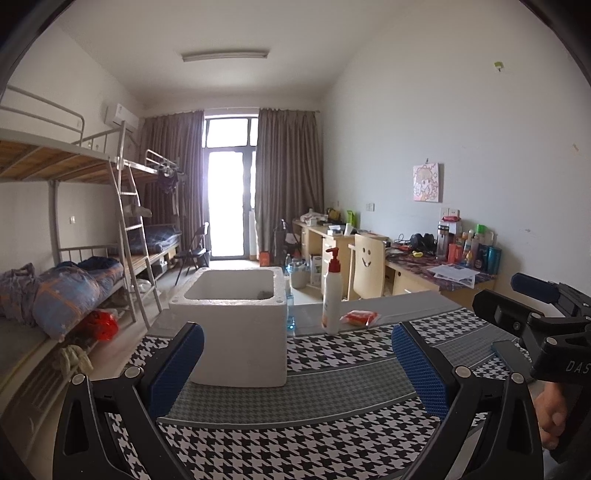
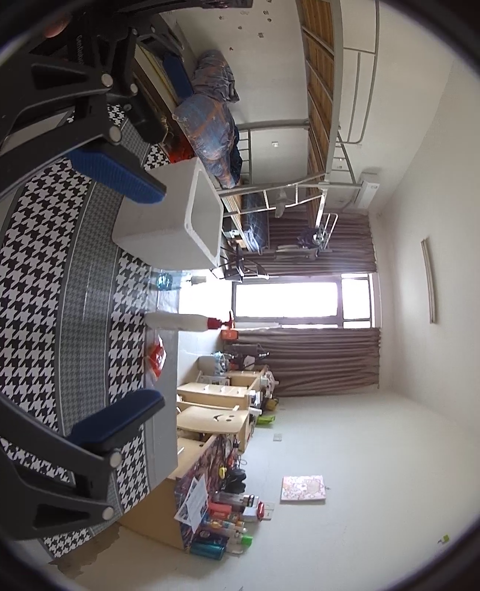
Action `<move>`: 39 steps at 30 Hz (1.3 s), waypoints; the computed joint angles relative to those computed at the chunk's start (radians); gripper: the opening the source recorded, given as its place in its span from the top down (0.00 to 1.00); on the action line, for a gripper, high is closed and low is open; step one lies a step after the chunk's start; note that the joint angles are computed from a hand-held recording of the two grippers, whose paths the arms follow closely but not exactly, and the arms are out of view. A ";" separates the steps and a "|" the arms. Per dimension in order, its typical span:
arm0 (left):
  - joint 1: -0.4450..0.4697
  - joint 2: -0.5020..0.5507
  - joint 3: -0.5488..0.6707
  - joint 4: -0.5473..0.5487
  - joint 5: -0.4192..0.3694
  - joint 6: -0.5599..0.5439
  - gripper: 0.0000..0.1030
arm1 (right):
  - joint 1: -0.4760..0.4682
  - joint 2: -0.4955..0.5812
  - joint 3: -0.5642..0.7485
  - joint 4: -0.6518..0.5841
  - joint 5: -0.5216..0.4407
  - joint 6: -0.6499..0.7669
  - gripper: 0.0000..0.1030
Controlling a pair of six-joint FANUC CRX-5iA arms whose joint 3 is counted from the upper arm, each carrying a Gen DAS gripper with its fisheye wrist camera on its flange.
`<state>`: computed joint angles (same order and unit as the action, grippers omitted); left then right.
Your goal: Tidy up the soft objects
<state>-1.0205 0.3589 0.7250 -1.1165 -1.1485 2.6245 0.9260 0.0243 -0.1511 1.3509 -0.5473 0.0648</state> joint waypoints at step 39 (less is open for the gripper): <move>-0.071 -0.016 -0.086 -0.109 -0.066 0.117 0.01 | -0.002 -0.063 -0.166 0.203 -0.055 -0.233 0.01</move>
<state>-1.0915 0.3427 0.6394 -1.2257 -1.2148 2.7417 0.9242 -0.0391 -0.3166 1.5536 -0.6019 -0.1685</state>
